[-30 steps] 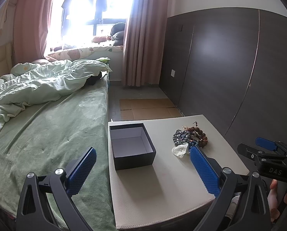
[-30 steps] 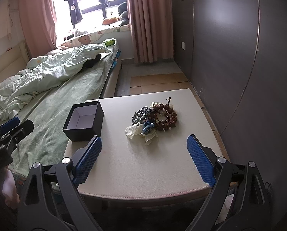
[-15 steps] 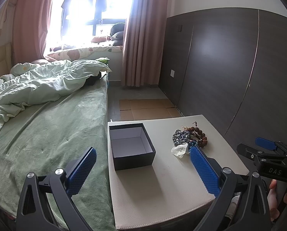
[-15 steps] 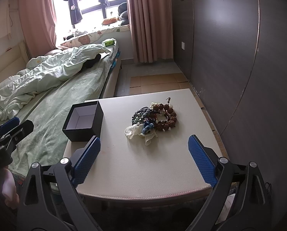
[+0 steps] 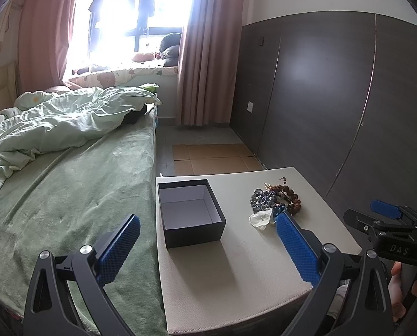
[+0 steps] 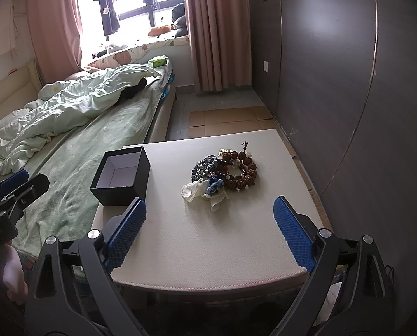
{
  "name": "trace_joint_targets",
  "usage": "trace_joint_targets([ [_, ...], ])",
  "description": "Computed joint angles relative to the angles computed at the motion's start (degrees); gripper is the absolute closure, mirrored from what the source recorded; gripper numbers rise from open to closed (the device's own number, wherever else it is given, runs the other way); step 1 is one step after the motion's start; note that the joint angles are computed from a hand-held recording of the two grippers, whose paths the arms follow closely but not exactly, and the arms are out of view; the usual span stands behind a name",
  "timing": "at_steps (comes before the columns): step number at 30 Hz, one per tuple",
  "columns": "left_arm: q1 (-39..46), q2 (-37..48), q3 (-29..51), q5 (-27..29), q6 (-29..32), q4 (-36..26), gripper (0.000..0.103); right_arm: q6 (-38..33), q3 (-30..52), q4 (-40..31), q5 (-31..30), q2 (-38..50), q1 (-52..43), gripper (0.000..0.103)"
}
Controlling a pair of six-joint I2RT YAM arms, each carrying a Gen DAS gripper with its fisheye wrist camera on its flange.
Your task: Organize jewelry
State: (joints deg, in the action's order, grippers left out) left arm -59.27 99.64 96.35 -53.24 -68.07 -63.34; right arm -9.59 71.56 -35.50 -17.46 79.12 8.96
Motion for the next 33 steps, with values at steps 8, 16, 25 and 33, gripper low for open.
trace_joint_targets([
  [8, 0.1, -0.9, -0.9, 0.2, 0.4, 0.6, 0.008, 0.0, 0.2, 0.0, -0.2, 0.4, -0.4, 0.011],
  [16, 2.0, -0.7, -1.0, 1.7, 4.0, 4.6, 0.008, 1.7, 2.1, 0.9, 0.2, 3.4, -0.4, 0.011],
  [25, 6.7, 1.4, -1.8, 6.3, 11.7, 13.8, 0.008, 6.7, 10.1, -1.2, -2.4, 12.9, -2.2, 0.011],
  [33, 11.7, 6.1, 0.0, 14.1, 18.3, 21.7, 0.017, 10.6, 18.7, -5.4, -5.2, 21.8, -4.1, 0.011],
])
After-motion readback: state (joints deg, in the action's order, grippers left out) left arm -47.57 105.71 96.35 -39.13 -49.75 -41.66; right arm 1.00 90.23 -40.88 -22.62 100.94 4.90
